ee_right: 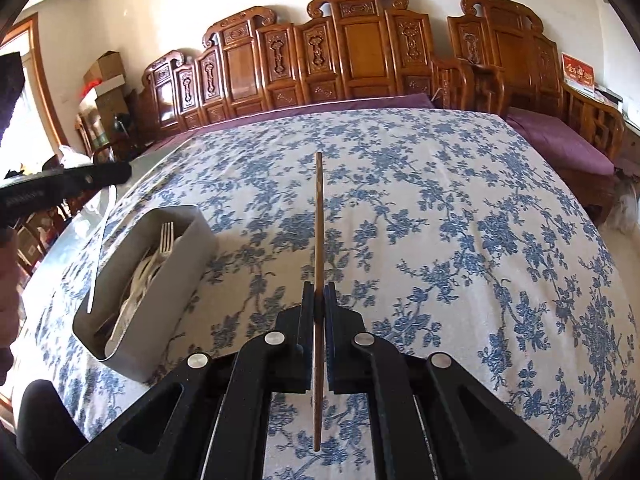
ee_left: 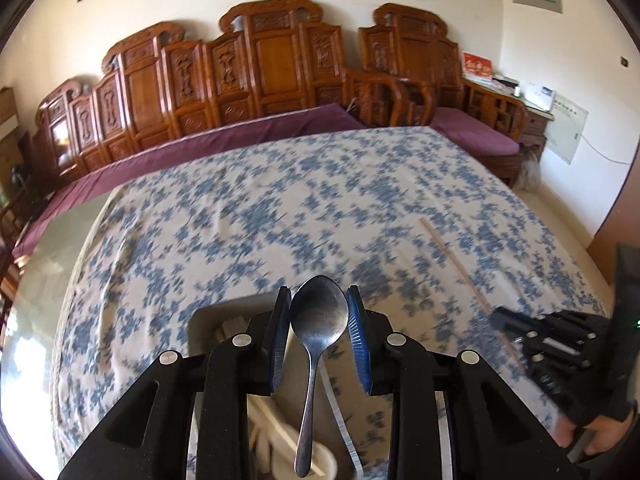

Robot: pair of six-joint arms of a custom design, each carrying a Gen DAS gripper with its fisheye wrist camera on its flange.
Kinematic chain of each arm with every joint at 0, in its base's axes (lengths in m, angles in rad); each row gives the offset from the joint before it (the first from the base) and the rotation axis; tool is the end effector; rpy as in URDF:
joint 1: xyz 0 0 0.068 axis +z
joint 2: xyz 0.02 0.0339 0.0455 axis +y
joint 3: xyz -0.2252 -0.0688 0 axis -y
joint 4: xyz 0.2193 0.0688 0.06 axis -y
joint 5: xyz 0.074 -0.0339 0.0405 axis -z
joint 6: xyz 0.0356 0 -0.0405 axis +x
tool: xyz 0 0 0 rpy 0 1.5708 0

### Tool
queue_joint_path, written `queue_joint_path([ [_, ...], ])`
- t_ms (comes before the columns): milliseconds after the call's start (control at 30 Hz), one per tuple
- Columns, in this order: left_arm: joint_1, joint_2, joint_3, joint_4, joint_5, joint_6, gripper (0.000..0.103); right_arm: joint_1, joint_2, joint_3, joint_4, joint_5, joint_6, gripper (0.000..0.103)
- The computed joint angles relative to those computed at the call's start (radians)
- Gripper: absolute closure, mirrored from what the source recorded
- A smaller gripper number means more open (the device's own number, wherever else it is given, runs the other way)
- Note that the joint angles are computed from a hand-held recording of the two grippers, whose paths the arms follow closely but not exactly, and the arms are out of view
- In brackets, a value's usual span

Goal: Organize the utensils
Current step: 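Carry the metal spoon into the grey tray and open the left tool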

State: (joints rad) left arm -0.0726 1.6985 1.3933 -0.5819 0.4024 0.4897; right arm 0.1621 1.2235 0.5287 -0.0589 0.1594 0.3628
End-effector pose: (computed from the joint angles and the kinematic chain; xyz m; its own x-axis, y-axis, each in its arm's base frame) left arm 0.3414 -0.0388 0.2454 -0.5349 0.4728 -0.7002 0.6403 0.7676 0.0292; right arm 0.2277 0.0315 0.1562 -0.6474 0.2492 -0.7202 0.1975 0.9676 0.1572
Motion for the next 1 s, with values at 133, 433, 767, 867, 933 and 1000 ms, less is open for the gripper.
queue_joint_path([
  [133,0.032,0.039,-0.008,0.022,-0.022,0.024,0.077,0.025,-0.006,0.006,-0.009,0.004,0.009,0.097],
  [433,0.098,0.154,0.022,0.055,-0.061,0.034,0.077,0.095,-0.019,0.016,-0.025,0.021,0.037,0.097],
  [767,0.091,0.289,0.105,0.054,-0.135,0.012,0.077,0.155,0.028,0.038,-0.027,0.047,0.042,0.097],
  [867,0.088,0.306,0.112,0.049,-0.145,0.012,0.076,0.147,0.036,0.038,-0.023,0.042,0.040,0.097],
  [933,0.089,0.310,0.112,0.050,-0.149,0.012,0.076,0.146,0.040,0.039,-0.020,0.041,0.040,0.097],
  [1000,0.091,0.313,0.116,0.044,-0.147,0.014,0.076,0.147,0.041,0.040,-0.021,0.043,0.038,0.097],
])
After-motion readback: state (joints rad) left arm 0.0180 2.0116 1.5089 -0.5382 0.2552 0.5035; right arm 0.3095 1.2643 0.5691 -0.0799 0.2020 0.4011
